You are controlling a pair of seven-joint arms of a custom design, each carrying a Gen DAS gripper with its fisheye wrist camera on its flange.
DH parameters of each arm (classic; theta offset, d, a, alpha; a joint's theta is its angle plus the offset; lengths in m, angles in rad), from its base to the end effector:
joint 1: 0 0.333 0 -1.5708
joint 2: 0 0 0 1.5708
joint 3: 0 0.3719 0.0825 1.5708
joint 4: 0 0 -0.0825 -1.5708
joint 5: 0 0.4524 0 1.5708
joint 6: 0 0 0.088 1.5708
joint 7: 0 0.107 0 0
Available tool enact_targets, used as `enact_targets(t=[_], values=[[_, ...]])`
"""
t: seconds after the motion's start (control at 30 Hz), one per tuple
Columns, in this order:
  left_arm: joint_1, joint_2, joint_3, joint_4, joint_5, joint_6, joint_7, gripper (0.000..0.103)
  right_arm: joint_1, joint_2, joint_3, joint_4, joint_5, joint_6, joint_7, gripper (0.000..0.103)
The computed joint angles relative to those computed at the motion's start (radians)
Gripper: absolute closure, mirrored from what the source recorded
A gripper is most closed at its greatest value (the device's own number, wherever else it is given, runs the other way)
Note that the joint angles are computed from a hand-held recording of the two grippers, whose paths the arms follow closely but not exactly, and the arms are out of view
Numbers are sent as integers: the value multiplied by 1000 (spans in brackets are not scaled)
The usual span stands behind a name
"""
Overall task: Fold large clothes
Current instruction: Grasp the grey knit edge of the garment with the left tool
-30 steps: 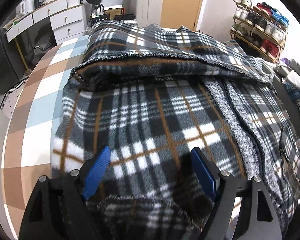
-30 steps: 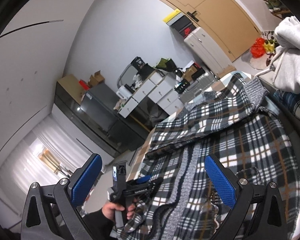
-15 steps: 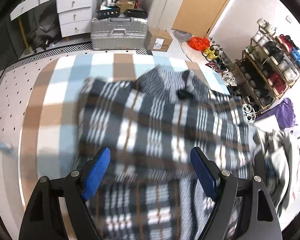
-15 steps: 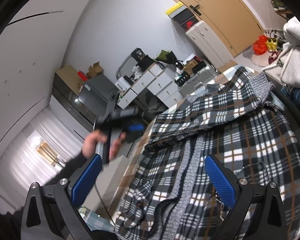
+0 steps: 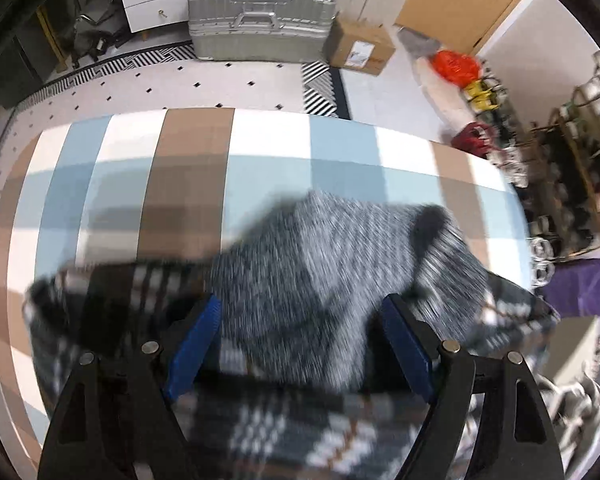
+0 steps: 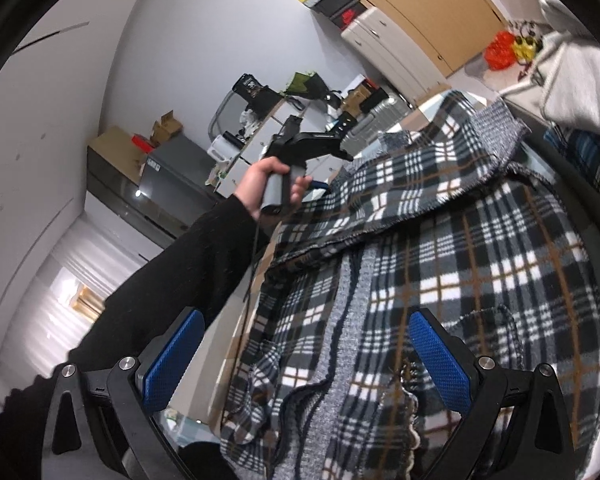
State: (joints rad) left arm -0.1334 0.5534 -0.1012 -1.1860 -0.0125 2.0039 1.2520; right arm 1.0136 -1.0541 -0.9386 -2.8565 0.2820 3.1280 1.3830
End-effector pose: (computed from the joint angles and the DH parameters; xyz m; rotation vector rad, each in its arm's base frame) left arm 0.8200 -0.1729 0.5329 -2.2645 2.0280 -0.4036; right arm 0.3968 0.0011 0.4621 -1.2466 1.4521 0.1006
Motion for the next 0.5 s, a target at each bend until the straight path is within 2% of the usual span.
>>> enact_targets(t=[0.13, 0.23, 0.27, 0.33, 0.4, 0.43, 0.5], values=[[-22, 46, 25, 59, 64, -7, -6, 24, 8, -29, -30, 3, 17, -13, 0, 0], [-6, 18, 15, 5, 52, 33, 13, 25, 15, -53, -46, 3, 30, -22, -1, 0], [-3, 2, 14, -25, 49, 60, 16, 30, 19, -61, -51, 4, 37, -24, 0, 0], [-8, -22, 23, -67, 70, 97, 12, 63, 23, -74, -56, 3, 46, -29, 0, 0], [5, -37, 17, -88, 50, 109, 14, 75, 24, -79, -50, 2, 47, -29, -5, 0], [21, -63, 6, -128, 18, 142, 23, 85, 23, -81, -44, 0, 46, -27, -9, 0], [27, -89, 5, -164, 4, 173, 20, 91, 17, -76, -26, -4, 41, -21, -13, 0]])
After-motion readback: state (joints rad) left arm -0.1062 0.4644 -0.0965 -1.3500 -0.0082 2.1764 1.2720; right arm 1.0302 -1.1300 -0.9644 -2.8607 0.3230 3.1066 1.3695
